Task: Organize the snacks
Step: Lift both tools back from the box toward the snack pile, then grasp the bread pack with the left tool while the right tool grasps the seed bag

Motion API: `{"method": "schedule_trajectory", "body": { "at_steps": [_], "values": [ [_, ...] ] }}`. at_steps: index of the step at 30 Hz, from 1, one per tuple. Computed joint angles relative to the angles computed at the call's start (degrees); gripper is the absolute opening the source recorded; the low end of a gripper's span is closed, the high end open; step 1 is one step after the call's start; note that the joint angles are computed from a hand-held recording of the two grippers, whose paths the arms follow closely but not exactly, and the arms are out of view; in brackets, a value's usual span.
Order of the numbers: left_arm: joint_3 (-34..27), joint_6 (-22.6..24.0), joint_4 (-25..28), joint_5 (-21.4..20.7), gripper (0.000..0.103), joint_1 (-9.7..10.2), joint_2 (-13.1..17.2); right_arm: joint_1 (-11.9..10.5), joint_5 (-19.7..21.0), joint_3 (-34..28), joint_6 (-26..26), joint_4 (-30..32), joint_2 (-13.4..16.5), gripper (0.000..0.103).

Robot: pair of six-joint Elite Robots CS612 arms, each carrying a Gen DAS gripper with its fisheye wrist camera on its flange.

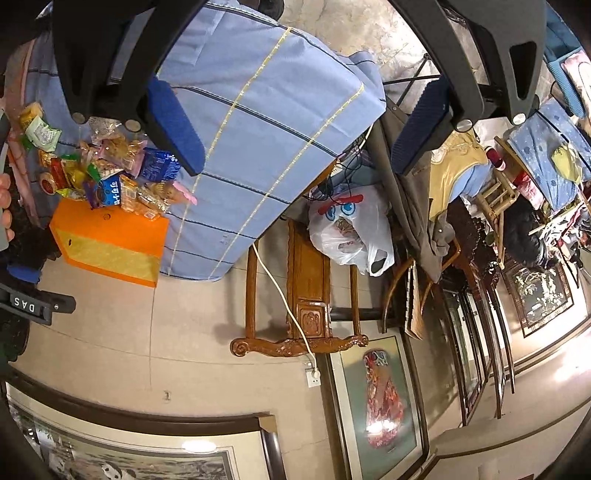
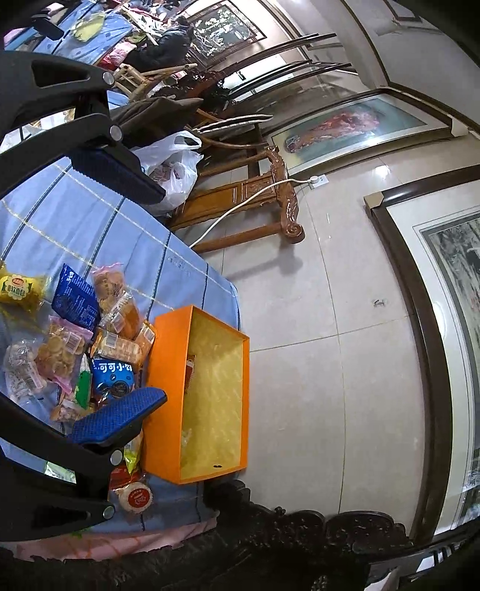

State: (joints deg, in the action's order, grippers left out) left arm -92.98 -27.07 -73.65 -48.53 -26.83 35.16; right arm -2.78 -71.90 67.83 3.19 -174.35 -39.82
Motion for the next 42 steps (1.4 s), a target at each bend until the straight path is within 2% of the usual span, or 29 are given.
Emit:
{"method": "schedule_trajectory", "body": {
  "at_steps": [4, 6, 12, 16, 22, 24, 28, 30, 33, 36, 38, 39, 41, 42],
  "values": [
    [0.46, 0.5, -0.11, 0.04, 0.099, -0.04, -0.18, -0.15, -1.01, -0.08, 0.91, -0.16, 0.07, 0.1],
    [0.58, -0.52, 0.05, 0.75, 0.099, -0.06, -0.23, -0.2, -1.1, -0.08, 0.9, 0.06, 0.08, 0.1],
    [0.73, -2.86, -0.27, -0.74, 0.099, 0.5, -0.21, -0.1, -1.61, 0.11, 0.13, 0.04, 0.13, 0.1],
    [1.63, -3.58, -0.41, -3.14, 0.099, 1.0, -0.45, 0.06, -3.97, 0.57, -1.21, -0.31, 0.19, 0.1],
    [5.8, -0.63, -3.78, -7.61, 0.099, 1.91, -1.72, -0.11, -8.77, 0.76, -2.34, 0.91, 0.83, 0.1],
    [7.45, 1.15, -5.66, -8.98, 0.099, 2.18, -2.03, -0.24, -10.11, 0.66, -1.35, 1.87, 1.26, 0.1],
    [11.85, 6.8, -9.86, -12.64, 0.099, 2.81, -2.8, -0.86, -9.52, 1.23, -0.9, 2.21, 2.03, 0.1],
    [15.23, 12.12, -13.05, -15.46, 0.099, 3.14, -3.35, -1.1, -10.35, 1.31, -1.73, 3.14, 2.63, 0.1],
    [20.7, 18.68, -16.07, -19.52, 0.099, 3.78, -4.57, -1.42, -12.36, 0.32, -2.47, 9.03, 3.86, 0.1],
    [25.5, 25.52, -20.96, -27.9, 0.099, 5.05, -5.16, -1.7, -12.89, -0.11, -2.78, 13.14, 4.9, 0.1],
    [29.13, 28.33, -23.37, -30.83, 0.099, 5.59, -5.94, -1.82, -12.22, -0.9, -3.81, 15.36, 5.79, 0.1],
    [31.17, 29.18, -24.67, -31.98, 0.099, 5.77, -6.51, -1.69, -13.25, -1.69, -3.84, 16.2, 6.58, 0.1],
    [35.44, 30.77, -27.83, -34.2, 0.099, 6.08, -7.76, -1.56, -15.14, -3.75, -2.66, 18.83, 7.84, 0.1],
    [37.75, 31.54, -29.18, -34.08, 0.099, 6.06, -8.59, -1.77, -14.26, -5.06, -1.63, 19.98, 8.59, 0.1]
  ]
}}
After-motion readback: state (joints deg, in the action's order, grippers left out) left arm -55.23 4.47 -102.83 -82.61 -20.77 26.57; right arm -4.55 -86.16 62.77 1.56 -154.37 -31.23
